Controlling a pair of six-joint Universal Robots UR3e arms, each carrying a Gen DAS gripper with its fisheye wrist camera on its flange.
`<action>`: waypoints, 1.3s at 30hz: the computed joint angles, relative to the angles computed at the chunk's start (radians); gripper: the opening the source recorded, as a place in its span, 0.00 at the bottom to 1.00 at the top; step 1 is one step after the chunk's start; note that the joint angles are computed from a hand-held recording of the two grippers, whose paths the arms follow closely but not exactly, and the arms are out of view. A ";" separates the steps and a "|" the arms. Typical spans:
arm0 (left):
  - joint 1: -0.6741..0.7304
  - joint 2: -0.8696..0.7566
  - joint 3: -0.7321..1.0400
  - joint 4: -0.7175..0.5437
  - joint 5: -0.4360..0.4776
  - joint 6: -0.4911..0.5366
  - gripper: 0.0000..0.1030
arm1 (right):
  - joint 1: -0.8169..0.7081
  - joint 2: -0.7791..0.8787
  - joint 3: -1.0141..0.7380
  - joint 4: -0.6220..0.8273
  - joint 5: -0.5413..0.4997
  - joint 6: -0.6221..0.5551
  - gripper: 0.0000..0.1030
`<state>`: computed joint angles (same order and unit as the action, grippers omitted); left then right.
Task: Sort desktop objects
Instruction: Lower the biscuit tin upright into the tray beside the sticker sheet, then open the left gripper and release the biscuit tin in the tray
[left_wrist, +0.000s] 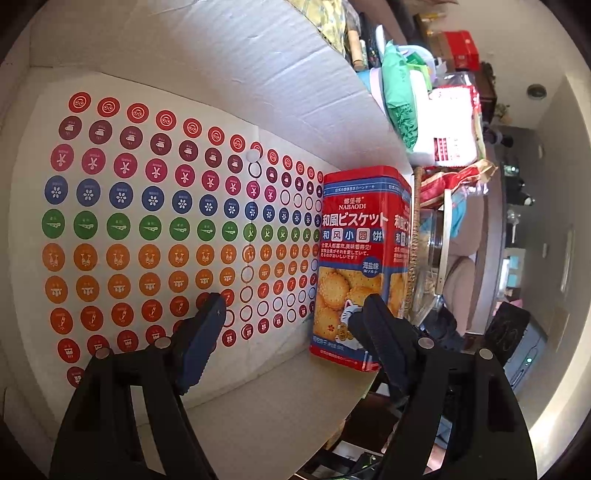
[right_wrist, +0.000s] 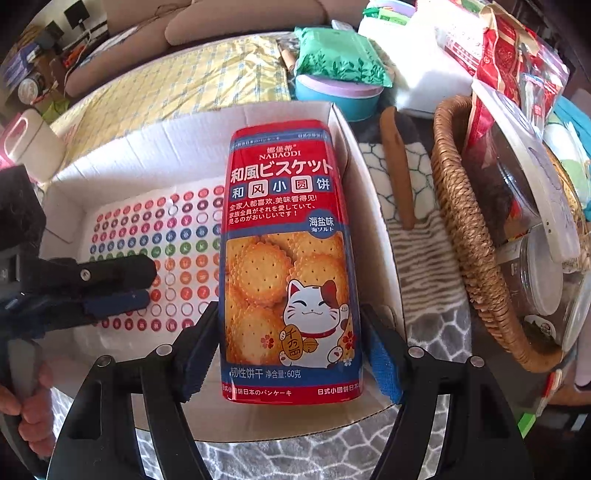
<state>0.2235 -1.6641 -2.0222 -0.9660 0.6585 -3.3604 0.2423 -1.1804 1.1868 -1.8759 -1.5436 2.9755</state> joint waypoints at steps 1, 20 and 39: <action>-0.001 0.001 0.001 -0.003 0.003 0.003 0.72 | -0.001 -0.004 0.009 -0.015 0.002 -0.001 0.72; 0.044 0.111 0.009 -0.217 -0.024 0.116 0.79 | -0.016 -0.183 0.068 0.018 0.009 0.035 0.70; 0.024 0.182 0.056 -0.320 0.120 0.299 0.73 | -0.028 -0.137 0.063 0.079 -0.021 0.018 0.65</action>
<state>0.2472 -1.4823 -1.9664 -1.2864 0.7788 -3.0609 0.2141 -1.3175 1.2496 -1.7968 -1.5646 2.9931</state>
